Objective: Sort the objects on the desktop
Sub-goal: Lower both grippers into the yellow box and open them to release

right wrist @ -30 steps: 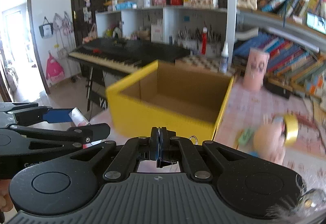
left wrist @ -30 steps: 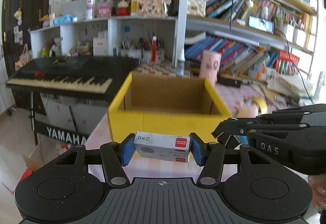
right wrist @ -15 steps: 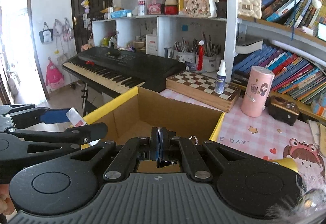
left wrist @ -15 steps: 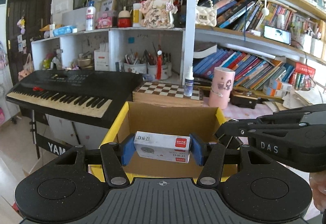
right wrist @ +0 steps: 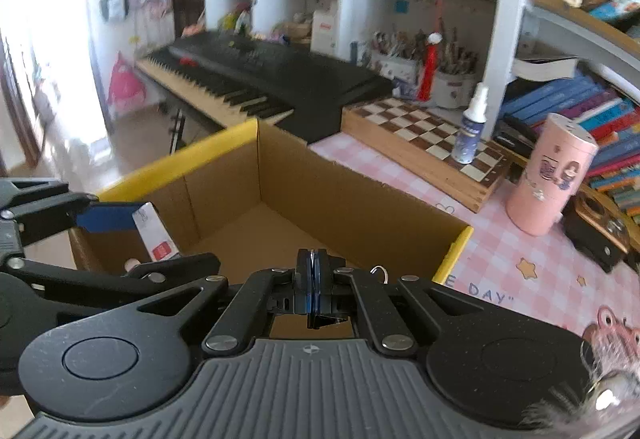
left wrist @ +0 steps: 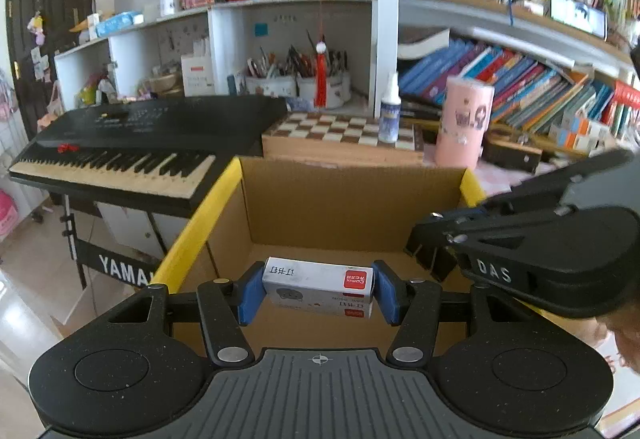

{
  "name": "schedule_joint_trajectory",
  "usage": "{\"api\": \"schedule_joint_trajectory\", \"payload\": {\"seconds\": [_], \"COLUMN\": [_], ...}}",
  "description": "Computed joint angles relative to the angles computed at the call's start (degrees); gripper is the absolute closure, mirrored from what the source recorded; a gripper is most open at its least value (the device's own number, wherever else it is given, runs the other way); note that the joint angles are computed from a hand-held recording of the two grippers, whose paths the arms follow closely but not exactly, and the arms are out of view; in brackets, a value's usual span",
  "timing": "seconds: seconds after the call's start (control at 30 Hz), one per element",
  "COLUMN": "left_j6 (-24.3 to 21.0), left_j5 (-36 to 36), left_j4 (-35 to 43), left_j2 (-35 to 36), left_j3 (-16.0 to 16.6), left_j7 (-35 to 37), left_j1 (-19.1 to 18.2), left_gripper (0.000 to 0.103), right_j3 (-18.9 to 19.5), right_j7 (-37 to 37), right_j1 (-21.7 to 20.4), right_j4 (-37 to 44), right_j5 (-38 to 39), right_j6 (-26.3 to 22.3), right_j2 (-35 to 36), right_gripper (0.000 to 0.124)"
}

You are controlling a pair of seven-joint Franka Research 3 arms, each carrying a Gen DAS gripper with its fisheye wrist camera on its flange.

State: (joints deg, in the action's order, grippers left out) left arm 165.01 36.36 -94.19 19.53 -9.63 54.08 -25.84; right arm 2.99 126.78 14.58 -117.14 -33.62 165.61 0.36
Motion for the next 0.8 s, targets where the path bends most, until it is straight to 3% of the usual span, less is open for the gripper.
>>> {"api": "schedule_joint_trajectory", "payload": {"seconds": [0.23, 0.4, 0.8], "left_j6": [-5.7, -8.5, -11.3], "left_j5": [-2.4, -4.1, -7.4], "left_j4": [3.7, 5.3, 6.5], "left_j2": [2.8, 3.9, 5.1], "left_j3": [-1.2, -1.5, -2.2], "left_j7": [4.2, 6.1, 8.8], "left_j1": [-0.3, -0.7, -0.9], "left_gripper": [0.048, 0.048, 0.048], "right_j3": [-0.3, -0.8, -2.1], "right_j7": [-21.9, -31.7, -39.1], "right_j1": [0.4, 1.3, 2.2], "right_j4": [5.7, 9.4, 12.2], "right_j5": [16.5, 21.9, 25.8], "right_j6": [-5.9, -11.0, -16.1], "right_j2": [5.4, 8.1, 10.3], "right_gripper": [0.122, 0.122, 0.122]}}
